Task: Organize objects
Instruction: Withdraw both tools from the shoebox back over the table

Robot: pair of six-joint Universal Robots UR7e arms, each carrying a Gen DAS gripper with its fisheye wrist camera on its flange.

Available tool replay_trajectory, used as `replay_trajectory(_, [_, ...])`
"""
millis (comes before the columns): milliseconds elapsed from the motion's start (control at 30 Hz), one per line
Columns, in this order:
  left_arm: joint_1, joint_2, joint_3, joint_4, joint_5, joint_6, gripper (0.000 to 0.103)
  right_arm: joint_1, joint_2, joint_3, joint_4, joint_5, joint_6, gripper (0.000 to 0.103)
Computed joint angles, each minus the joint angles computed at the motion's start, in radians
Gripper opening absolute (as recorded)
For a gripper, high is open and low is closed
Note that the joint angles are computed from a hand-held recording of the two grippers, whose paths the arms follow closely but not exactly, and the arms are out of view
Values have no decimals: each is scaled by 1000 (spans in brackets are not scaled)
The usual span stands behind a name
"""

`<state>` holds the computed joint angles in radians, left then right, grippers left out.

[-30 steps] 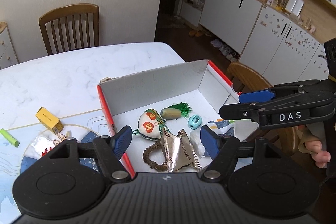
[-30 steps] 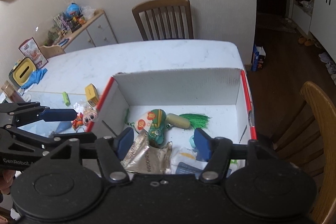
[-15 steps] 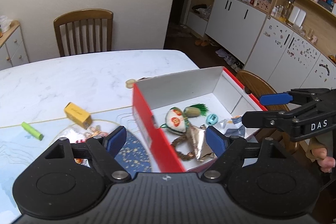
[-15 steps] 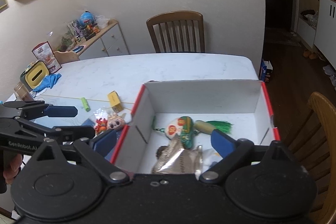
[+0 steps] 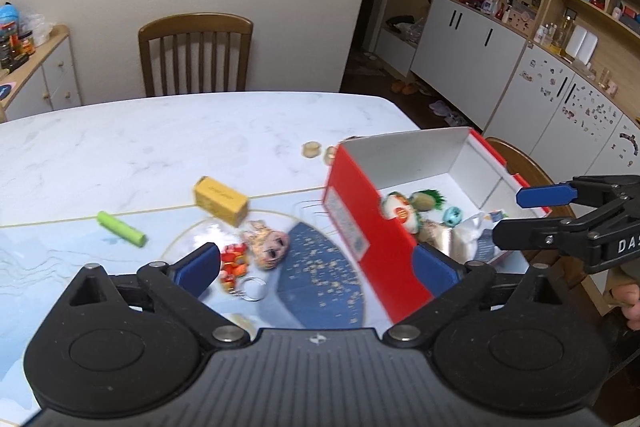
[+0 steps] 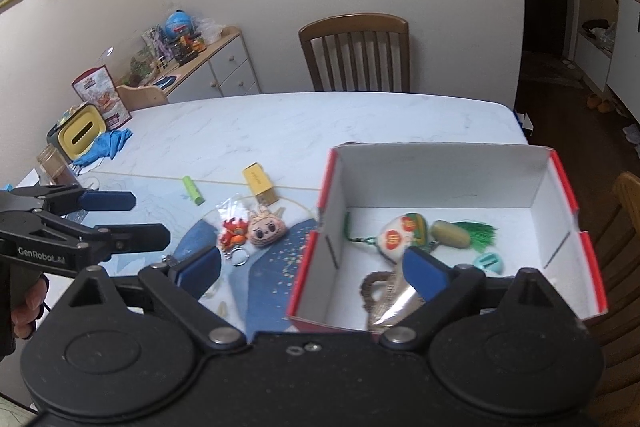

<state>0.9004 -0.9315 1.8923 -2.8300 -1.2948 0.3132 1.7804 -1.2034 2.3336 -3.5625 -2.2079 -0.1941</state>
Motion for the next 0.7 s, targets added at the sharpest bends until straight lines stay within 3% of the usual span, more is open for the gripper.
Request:
replay_trajectory(367, [109,-23,-19,14,-17,106,103,44,149,-130,40,-33,16,97])
replay_trajectory(700, [200,-16,-40,26,-45,195,103,56,300,-279,70,-44,-40,96])
